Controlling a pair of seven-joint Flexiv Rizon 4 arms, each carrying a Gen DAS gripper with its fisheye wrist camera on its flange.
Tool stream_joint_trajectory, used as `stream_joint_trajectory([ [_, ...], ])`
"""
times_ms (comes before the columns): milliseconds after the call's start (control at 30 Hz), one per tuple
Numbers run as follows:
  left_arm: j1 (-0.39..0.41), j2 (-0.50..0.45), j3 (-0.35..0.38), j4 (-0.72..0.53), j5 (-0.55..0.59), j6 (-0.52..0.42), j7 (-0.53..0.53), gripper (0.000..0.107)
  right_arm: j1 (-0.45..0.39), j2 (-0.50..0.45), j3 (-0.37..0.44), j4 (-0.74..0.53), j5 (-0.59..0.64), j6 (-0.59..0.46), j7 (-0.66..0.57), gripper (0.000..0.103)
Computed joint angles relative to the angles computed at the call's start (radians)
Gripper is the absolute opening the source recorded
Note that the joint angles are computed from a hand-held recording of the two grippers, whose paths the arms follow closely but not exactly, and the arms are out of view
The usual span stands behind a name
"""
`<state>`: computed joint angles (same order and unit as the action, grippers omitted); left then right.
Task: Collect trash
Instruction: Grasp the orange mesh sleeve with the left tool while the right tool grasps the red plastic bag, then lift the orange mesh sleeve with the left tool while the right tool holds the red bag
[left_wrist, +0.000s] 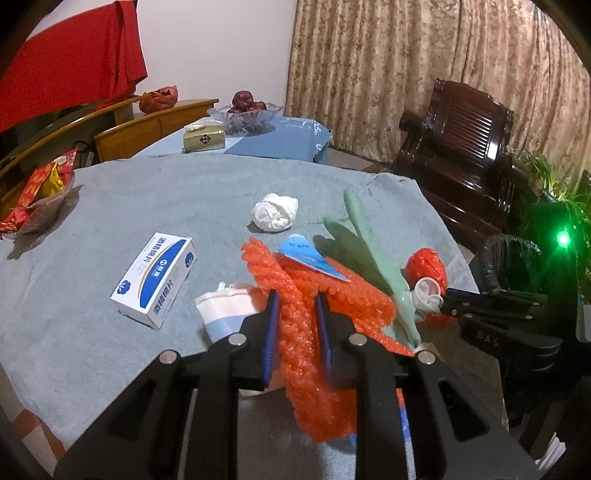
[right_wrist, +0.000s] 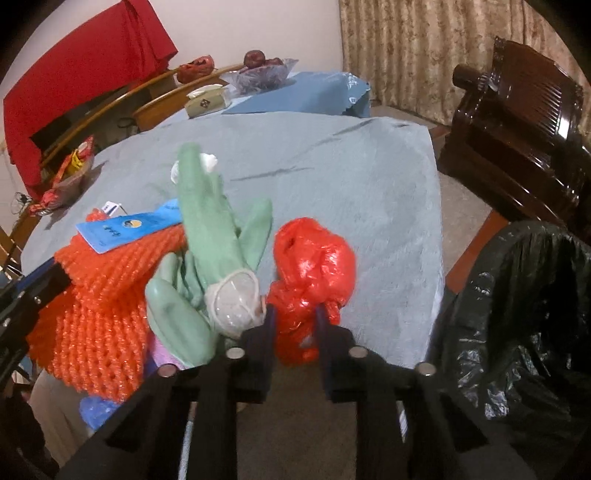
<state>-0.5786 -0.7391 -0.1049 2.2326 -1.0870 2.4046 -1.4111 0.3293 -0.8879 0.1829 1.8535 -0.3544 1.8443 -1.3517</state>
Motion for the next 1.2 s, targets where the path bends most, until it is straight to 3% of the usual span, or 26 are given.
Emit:
stream_joint_trajectory([
  [167,-0.015,0.017,0.003,0.005,-0.010,0.034,0.013,0.016,0.058,0.054,-0.068,0.065,0.054,0.126,-0.030,0.013],
  [500,-0.041,0.068,-0.034,0.014,-0.088,0.156,0.060,0.016,0.009,0.141,-0.028,0.148,0.036,0.246,-0.041,0.013],
  [900,-0.037,0.104,-0.074,-0.027,-0.082,0.226,0.134,0.016,-0.035,0.206,-0.016,0.203,-0.002,0.331,-0.015,0.013],
  [1200,-0.041,0.059,-0.100,-0.104,-0.100,0.210,0.193,0.016,-0.045,0.217,-0.039,0.234,0.008,0.338,-0.012,0.013],
])
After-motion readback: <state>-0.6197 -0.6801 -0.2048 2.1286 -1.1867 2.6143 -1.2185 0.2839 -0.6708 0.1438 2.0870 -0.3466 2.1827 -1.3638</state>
